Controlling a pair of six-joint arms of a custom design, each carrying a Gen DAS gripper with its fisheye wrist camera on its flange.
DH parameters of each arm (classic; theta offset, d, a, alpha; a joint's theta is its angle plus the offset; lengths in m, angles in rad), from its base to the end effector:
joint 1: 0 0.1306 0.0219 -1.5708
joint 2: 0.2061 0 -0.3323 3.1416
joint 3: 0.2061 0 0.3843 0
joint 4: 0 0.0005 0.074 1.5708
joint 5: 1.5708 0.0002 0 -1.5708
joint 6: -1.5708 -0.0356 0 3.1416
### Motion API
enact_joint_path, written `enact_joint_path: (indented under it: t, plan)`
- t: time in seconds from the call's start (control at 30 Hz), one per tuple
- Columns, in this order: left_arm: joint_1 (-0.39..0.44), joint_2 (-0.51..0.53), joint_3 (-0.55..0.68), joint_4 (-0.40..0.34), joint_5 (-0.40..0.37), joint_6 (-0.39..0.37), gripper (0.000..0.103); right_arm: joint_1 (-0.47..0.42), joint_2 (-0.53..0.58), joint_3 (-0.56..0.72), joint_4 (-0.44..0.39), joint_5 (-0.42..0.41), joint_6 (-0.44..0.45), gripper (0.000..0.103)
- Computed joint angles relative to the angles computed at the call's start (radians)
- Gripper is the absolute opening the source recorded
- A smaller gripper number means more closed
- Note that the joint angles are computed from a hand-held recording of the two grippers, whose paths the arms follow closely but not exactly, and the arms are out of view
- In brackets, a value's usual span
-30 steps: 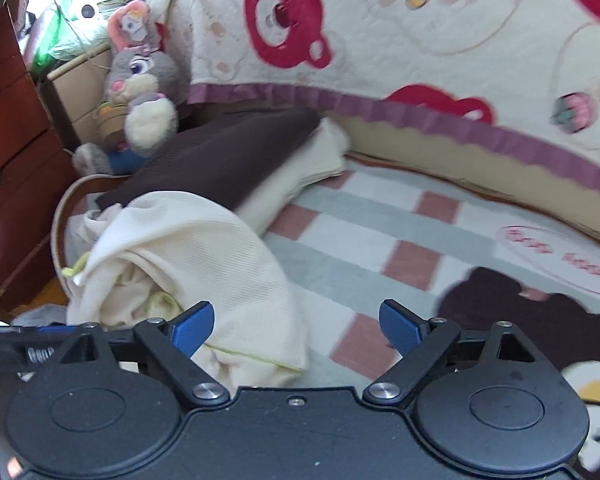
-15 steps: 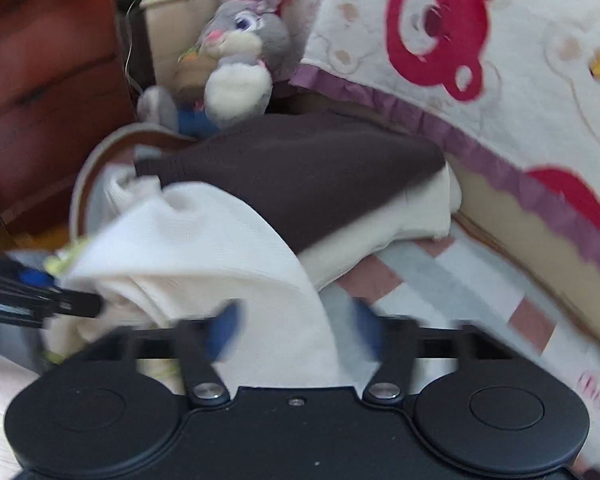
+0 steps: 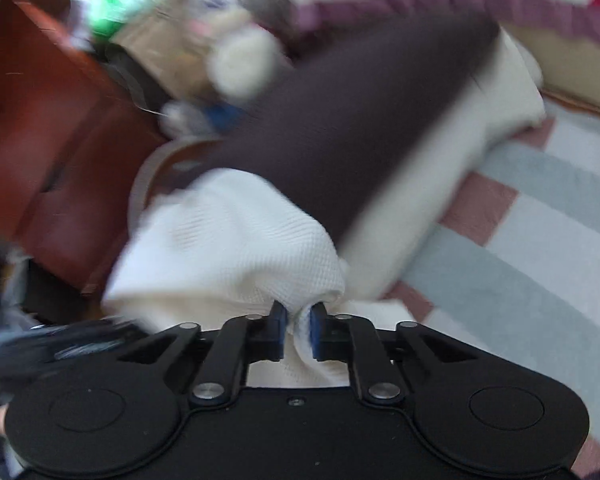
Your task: Fold clothes
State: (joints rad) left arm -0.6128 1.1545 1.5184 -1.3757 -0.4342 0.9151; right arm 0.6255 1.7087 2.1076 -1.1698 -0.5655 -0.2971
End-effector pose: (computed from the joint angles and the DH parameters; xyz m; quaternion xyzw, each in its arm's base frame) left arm 0.3093 -0.1998 0.5021 -0.2001 0.9190 -0.0369 0.3378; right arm 0.4452 0.3445 0.5200 -0.2518 0.8549 0.3965 0.2204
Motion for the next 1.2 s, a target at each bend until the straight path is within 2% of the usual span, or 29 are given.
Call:
enact_joint_path:
  t: [0.07, 0.13, 0.17, 0.23, 0.27, 0.33, 0.47, 0.57, 0.6, 0.67, 0.7, 0.73, 0.83, 0.93, 0.97, 1.03, 1.07, 1.13, 1.2]
  plan:
    - [-0.033, -0.005, 0.006, 0.008, -0.069, -0.004, 0.029, -0.002, -0.117, -0.109, 0.103, -0.021, -0.072, 0.013]
    - [-0.077, -0.024, 0.005, 0.048, -0.113, -0.027, 0.027, -0.005, -0.222, -0.187, 0.182, -0.008, -0.130, 0.012]
    - [-0.099, -0.033, 0.004, 0.070, -0.135, -0.041, 0.026, -0.007, -0.267, -0.217, 0.210, -0.002, -0.149, 0.012]
    - [-0.143, -0.049, 0.005, 0.117, -0.178, -0.073, 0.025, -0.021, -0.333, -0.247, 0.223, -0.061, -0.138, 0.012]
    - [-0.186, -0.052, 0.015, 0.129, -0.227, -0.077, 0.024, -0.021, -0.363, -0.258, 0.218, -0.076, -0.118, 0.012]
    - [-0.255, -0.055, 0.028, 0.176, -0.282, -0.109, 0.023, -0.010, -0.429, -0.281, 0.171, -0.055, -0.065, 0.012]
    - [-0.328, -0.042, 0.061, 0.245, -0.262, -0.149, 0.020, -0.026, -0.549, -0.327, 0.122, -0.004, -0.058, 0.011]
    - [-0.367, 0.004, 0.130, 0.309, -0.281, -0.227, 0.015, -0.068, -0.612, -0.309, 0.069, 0.018, -0.056, 0.011]
    - [-0.388, 0.028, 0.168, 0.348, -0.319, -0.278, 0.012, -0.085, -0.620, -0.289, 0.052, 0.018, -0.056, 0.011]
    - [-0.428, 0.061, 0.217, 0.453, -0.388, -0.403, 0.011, -0.121, -0.640, -0.241, -0.001, 0.016, -0.044, 0.011]
    - [-0.439, 0.106, 0.291, 0.452, -0.391, -0.455, 0.011, -0.133, -0.644, -0.214, -0.025, 0.029, -0.032, 0.011]
    - [-0.443, 0.145, 0.354, 0.435, -0.375, -0.473, 0.011, -0.147, -0.649, -0.183, -0.054, 0.050, -0.016, 0.011]
    - [-0.438, 0.205, 0.425, 0.470, -0.261, -0.491, 0.010, -0.198, -0.670, -0.123, -0.122, 0.115, 0.035, 0.010]
    - [-0.458, 0.262, 0.457, 0.487, -0.115, -0.504, 0.010, -0.283, -0.718, -0.160, -0.200, 0.132, 0.065, 0.010]
    - [-0.470, 0.292, 0.472, 0.472, -0.082, -0.506, 0.010, -0.299, -0.738, -0.194, -0.220, 0.158, 0.076, 0.010]
    - [-0.508, 0.361, 0.509, 0.399, -0.089, -0.504, 0.010, -0.307, -0.771, -0.275, -0.261, 0.249, 0.087, 0.010]
    - [-0.516, 0.390, 0.515, 0.356, -0.097, -0.488, 0.010, -0.301, -0.781, -0.318, -0.286, 0.304, 0.096, 0.010]
    - [-0.497, 0.417, 0.496, 0.285, -0.014, -0.409, 0.009, -0.261, -0.785, -0.390, -0.323, 0.436, 0.104, 0.010]
    - [-0.476, 0.384, 0.408, 0.279, 0.076, -0.321, 0.009, -0.235, -0.781, -0.448, -0.350, 0.534, 0.091, 0.010]
